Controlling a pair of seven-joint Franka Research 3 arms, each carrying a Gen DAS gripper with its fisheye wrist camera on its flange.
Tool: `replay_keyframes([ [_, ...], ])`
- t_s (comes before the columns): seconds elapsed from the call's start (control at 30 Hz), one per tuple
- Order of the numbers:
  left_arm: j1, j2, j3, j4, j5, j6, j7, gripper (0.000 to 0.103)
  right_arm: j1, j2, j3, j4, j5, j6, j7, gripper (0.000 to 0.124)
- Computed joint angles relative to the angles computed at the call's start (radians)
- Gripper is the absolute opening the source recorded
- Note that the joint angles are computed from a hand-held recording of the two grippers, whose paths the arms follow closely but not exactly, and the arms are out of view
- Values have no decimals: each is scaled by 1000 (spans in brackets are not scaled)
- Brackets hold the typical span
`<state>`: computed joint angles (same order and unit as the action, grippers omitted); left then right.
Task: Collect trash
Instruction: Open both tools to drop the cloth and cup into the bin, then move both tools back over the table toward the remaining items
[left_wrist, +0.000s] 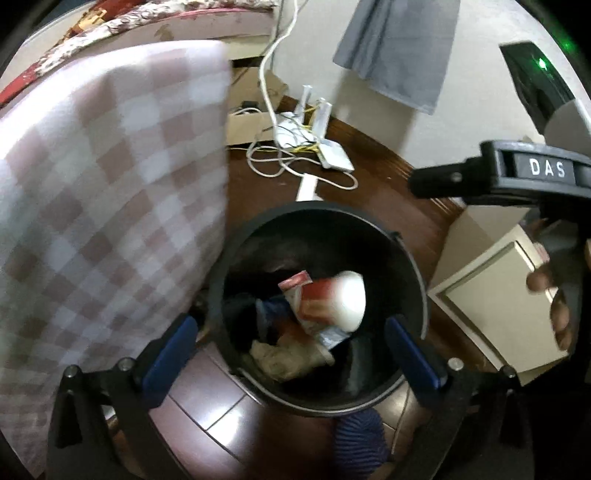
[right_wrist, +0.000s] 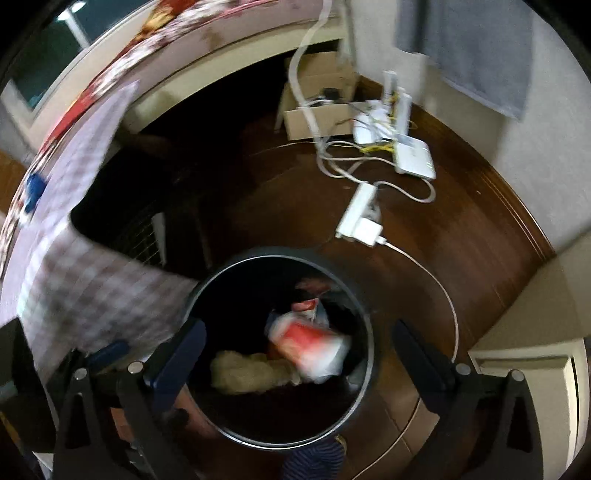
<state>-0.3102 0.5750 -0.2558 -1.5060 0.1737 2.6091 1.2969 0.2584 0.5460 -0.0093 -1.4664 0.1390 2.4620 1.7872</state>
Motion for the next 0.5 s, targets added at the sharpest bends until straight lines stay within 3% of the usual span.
replay_keyframes([
  [0.5,-5,-47,23,-48,51,32,-46,102,26,-5,-23,6,-80,-41,15,102],
])
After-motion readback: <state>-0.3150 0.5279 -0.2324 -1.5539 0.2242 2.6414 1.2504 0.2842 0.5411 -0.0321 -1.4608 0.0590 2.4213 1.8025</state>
